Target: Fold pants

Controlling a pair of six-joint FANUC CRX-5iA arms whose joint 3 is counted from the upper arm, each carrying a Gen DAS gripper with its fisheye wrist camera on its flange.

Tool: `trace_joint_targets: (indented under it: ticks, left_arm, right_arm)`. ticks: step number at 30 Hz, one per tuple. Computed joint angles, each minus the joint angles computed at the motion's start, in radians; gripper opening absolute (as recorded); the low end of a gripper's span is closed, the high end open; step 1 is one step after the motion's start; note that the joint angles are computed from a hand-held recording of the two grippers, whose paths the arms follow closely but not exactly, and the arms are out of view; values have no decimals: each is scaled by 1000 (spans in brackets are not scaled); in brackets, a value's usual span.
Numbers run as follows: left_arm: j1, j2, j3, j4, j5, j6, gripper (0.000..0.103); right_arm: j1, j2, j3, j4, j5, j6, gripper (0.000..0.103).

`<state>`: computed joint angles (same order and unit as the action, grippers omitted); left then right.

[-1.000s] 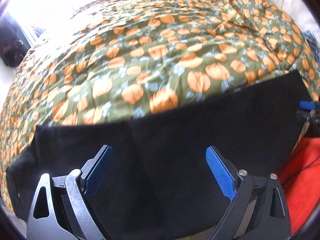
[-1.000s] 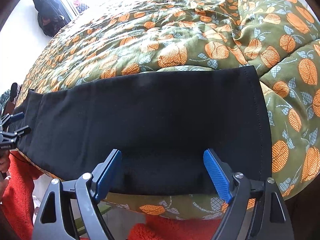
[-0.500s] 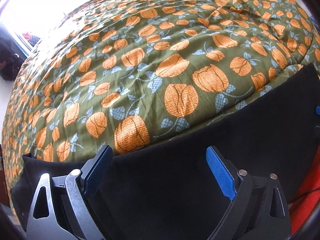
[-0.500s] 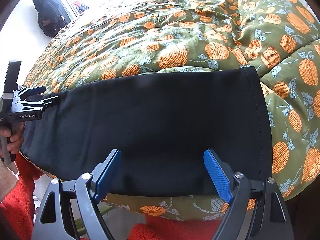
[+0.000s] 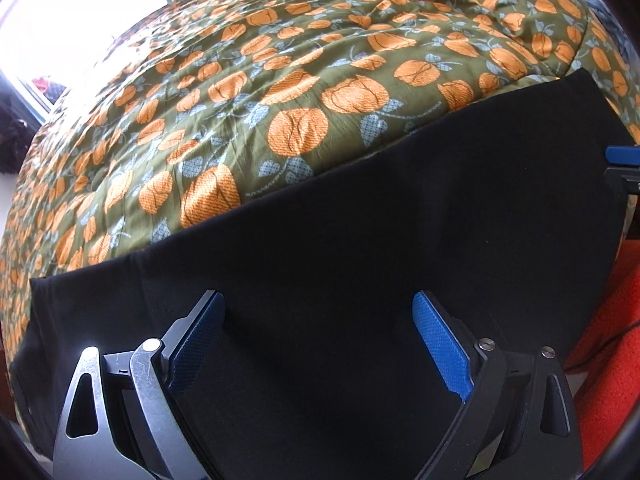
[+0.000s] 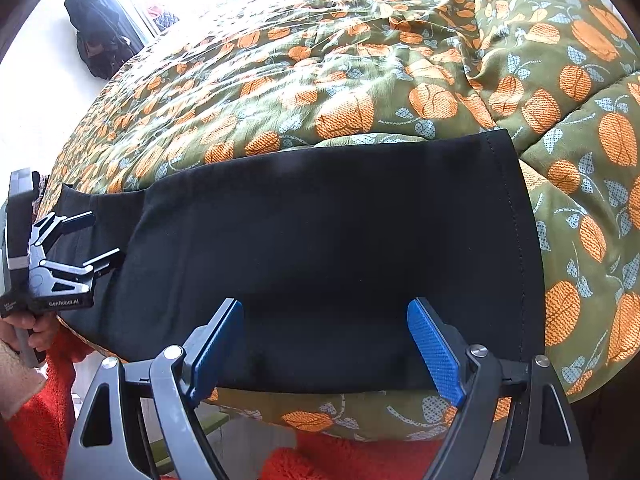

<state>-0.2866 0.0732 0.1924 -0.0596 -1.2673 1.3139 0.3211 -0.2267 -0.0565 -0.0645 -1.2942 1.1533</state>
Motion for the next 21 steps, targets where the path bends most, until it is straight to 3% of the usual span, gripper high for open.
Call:
trace_joint_targets:
  ticks: [9, 11, 14, 16, 19, 21]
  left_arm:
    - [-18, -95, -107, 3, 21, -16, 95]
    - [-26, -104, -115, -7, 23, -18, 95]
    - [-27, -102, -114, -7, 20, -18, 96]
    - [-23, -97, -111, -2, 16, -13, 96]
    - [-26, -97, -110, -5, 16, -6, 96]
    - [-23, -95, -110, -2, 19, -9, 97]
  right_arm:
    - [-20, -25, -11, -32, 29, -7, 84]
    - [-52, -99, -54, -65, 134, -31, 83]
    - [-258, -253, -128, -312, 341, -50, 83]
    - [-322, -317, -175, -283, 391, -205, 84]
    - [-403, -328, -160, -298, 288, -231, 84]
    - [-495, -317, -132, -448, 191, -163, 84]
